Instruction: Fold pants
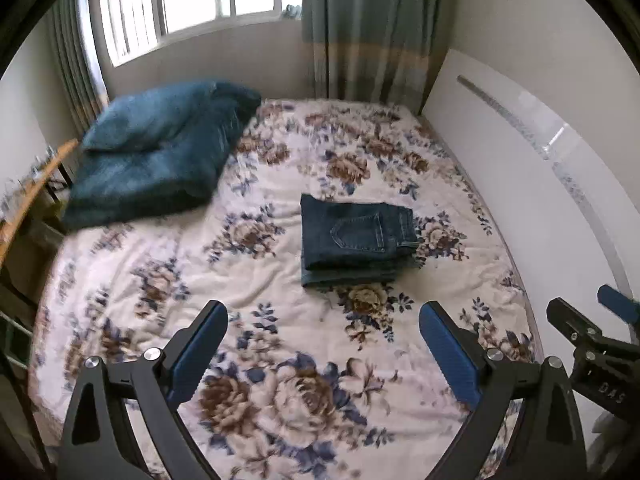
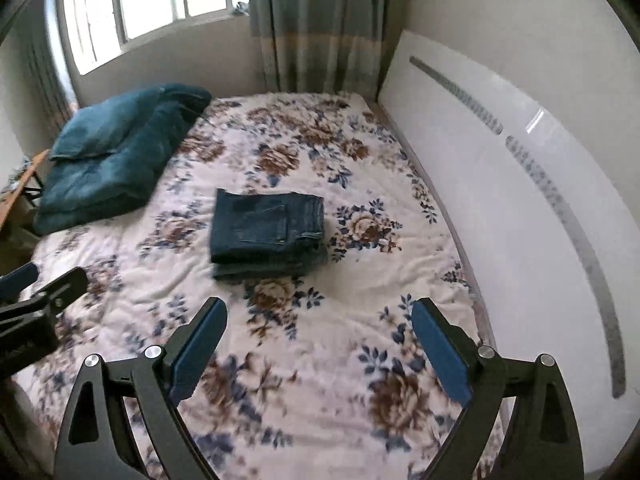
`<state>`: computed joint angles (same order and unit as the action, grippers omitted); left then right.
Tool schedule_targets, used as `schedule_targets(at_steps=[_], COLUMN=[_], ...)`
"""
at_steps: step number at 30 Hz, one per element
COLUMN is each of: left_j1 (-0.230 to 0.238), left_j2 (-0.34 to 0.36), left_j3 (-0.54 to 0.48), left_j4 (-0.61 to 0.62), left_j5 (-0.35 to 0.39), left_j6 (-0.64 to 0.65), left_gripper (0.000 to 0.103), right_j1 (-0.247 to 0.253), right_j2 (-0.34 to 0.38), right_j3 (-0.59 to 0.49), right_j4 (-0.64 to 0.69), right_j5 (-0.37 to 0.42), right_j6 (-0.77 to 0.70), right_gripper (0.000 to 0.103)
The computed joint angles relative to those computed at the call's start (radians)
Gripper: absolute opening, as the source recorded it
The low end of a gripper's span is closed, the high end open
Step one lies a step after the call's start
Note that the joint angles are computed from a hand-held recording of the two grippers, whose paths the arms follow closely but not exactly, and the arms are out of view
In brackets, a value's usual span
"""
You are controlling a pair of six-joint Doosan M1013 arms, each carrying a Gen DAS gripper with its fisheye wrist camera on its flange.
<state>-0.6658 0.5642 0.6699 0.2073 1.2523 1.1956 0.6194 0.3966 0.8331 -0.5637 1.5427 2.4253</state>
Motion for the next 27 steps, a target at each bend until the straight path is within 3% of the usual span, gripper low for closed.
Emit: schedule_targets(at_steps=[5, 16, 22, 27], left_j1=[-0.034, -0.112, -0.144, -0.163], left_j2=[-0.118, -0.295, -0.342, -0.357], left_j3=[0.101, 0.222, 0.251, 0.253], left_j4=[0.022, 0.143, 0.188, 0.239], left_j5=[-0.036, -0.011, 0.026, 0.052], left_j6=[-0.007, -0.142, -0.183, -0.219], left_gripper=[0.098, 0.098, 0.098, 0.098], right_j1=[0.098, 0.281, 0.345, 0.368], right_j2=[-0.032, -0.069, -0.073, -0.072], right_j3=[-0.069, -0.195, -0.254, -0.279], right_j4=[-0.074, -0.215, -0.265, -0.264], right_j5=[0.09, 0.228, 0.266, 0.284], right_j6=[0.004, -0.04, -0.042, -0.06], right_gripper=[0.096, 0.096, 0.096, 0.096])
